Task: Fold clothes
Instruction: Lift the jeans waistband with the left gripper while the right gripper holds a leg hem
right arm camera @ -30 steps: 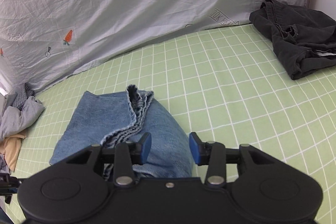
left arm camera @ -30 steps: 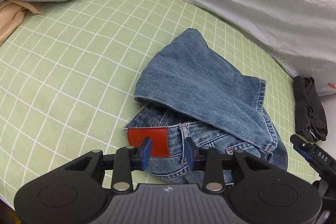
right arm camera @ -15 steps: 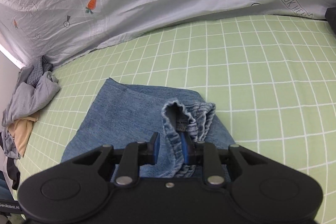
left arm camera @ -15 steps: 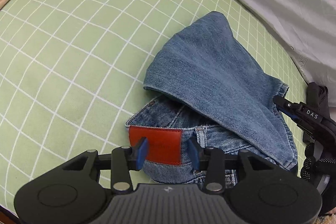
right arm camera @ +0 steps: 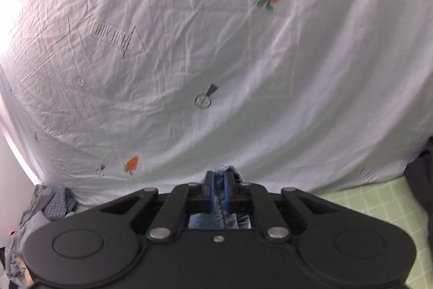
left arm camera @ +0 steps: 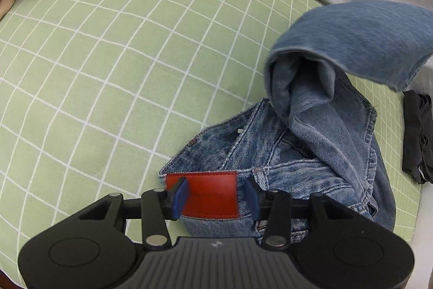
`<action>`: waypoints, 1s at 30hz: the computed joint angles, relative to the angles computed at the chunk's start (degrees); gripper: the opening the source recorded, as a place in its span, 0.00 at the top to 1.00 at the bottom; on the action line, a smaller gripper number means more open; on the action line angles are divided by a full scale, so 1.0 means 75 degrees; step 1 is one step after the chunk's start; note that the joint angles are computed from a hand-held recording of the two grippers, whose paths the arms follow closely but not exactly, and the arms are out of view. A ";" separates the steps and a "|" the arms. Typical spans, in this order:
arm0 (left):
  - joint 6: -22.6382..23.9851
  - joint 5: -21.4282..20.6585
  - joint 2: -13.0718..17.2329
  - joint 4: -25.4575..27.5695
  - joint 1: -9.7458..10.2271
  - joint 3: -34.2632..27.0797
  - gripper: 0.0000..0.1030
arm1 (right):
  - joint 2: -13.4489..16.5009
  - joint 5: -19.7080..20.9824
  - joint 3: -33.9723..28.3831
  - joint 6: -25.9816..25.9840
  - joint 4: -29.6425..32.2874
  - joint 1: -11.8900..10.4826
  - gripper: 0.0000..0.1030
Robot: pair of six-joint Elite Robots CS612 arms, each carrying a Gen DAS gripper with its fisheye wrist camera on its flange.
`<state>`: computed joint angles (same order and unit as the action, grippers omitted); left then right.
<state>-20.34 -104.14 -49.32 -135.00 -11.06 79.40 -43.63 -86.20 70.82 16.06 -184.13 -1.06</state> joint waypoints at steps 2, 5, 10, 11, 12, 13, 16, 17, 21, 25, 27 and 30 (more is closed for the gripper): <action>-0.0051 0.0001 -0.0025 -0.0047 0.0008 0.0040 0.54 | 0.0105 -0.1550 -0.0070 -0.0242 -0.0726 0.0088 0.93; -0.0144 0.0002 -0.0054 -0.0095 0.0017 0.0093 0.54 | 0.0229 -0.3668 -0.0214 -0.1009 -0.0304 0.0211 0.80; -0.0202 0.0050 -0.0051 -0.0032 -0.0007 0.0082 0.54 | -0.0332 -0.2365 0.0871 0.0575 0.1295 -0.0044 0.68; -0.0188 0.0089 -0.0033 -0.0021 -0.0026 0.0056 0.54 | -0.0425 -0.1885 0.1078 0.0895 0.1635 -0.0097 0.68; -0.0173 0.0128 -0.0018 -0.0011 -0.0044 0.0033 0.54 | -0.0491 -0.1416 0.1260 0.1257 0.1868 -0.0137 0.68; -0.0148 0.0171 -0.0028 -0.0011 -0.0058 0.0034 0.54 | -0.0543 -0.0928 0.1428 0.1591 0.2078 -0.0182 0.69; -0.0070 0.0254 -0.0053 -0.0141 -0.0084 0.0054 0.54 | -0.0597 0.0908 0.1892 0.2607 0.2211 -0.0339 0.76; -0.0041 0.0268 -0.0065 -0.0219 -0.0088 0.0066 0.54 | -0.0577 0.1321 0.1972 0.2804 0.2224 -0.0349 0.76; 0.0149 0.0395 -0.0083 -0.0589 -0.0113 0.0034 0.54 | -0.0473 0.2093 0.2024 0.2956 0.2391 -0.0298 0.76; -0.0003 -0.0022 0.0062 -0.0636 -0.0067 -0.0209 0.54 | -0.0366 0.2476 0.1910 0.3308 0.2463 -0.0292 0.74; 0.0036 -0.0162 0.0186 -0.0507 -0.0078 -0.0377 0.52 | -0.0286 0.2607 0.1807 0.3617 0.2511 -0.0295 0.70; 0.0099 -0.0373 0.0376 -0.0305 -0.0094 -0.0635 0.44 | -0.0190 0.2531 0.1614 0.3576 0.2807 -0.0228 0.71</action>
<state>-19.60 -106.93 -46.50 -137.29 -11.77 74.64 -45.05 -67.22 82.93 42.88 -163.08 -2.77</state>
